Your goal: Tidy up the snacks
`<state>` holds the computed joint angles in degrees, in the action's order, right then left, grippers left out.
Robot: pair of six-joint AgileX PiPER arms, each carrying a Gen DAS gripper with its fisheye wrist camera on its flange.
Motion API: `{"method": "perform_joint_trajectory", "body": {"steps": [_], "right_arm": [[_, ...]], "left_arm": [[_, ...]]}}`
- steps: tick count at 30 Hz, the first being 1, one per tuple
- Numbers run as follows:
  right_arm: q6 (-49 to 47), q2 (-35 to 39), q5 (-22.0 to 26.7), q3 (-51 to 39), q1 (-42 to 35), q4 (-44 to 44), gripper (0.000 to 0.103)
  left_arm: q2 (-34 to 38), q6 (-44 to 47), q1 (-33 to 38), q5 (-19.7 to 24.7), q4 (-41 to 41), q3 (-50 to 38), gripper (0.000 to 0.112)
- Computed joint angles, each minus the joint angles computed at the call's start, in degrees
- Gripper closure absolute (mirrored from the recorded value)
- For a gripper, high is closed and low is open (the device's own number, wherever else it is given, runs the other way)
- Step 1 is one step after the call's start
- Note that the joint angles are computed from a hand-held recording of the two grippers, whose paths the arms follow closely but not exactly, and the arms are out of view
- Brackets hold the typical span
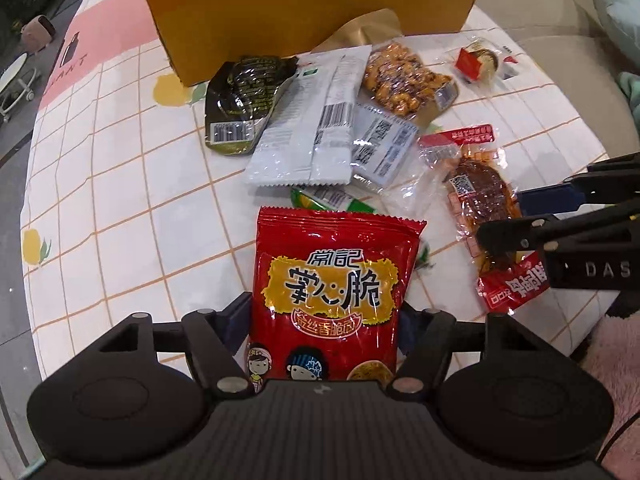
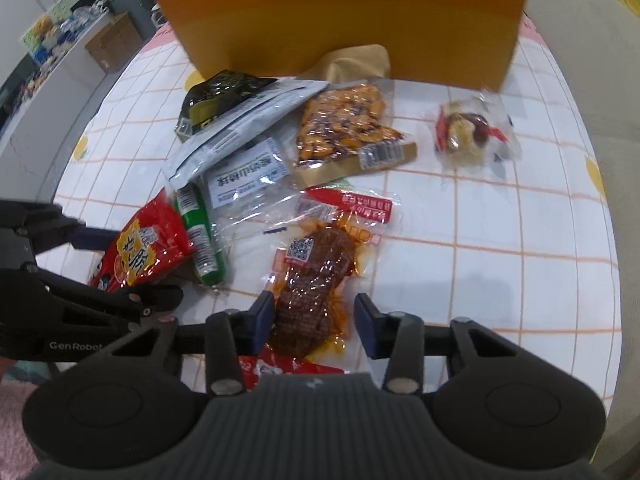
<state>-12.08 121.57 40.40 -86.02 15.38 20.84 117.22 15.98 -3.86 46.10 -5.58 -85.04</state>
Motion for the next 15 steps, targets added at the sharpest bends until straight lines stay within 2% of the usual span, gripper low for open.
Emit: {"method": "perform_joint_trajectory", "body": {"steps": [4,12,15], "right_arm": [[-0.4,-0.5,0.8,0.5,-1.5,2.3,0.066],[2.6,-2.8,-0.3,2.6,-2.4,-1.1,0.068],[1.4,-4.1,-0.7,3.6,-3.5,0.2,0.069]], "left_arm": [[-1.4,0.3,0.4,-0.1,-3.0,0.7,0.033],[-4.0,-2.5,1.3,0.0,-9.8,1.2,0.033],[-4.5,-3.7,1.3,0.2,-10.9,0.9,0.033]]}}
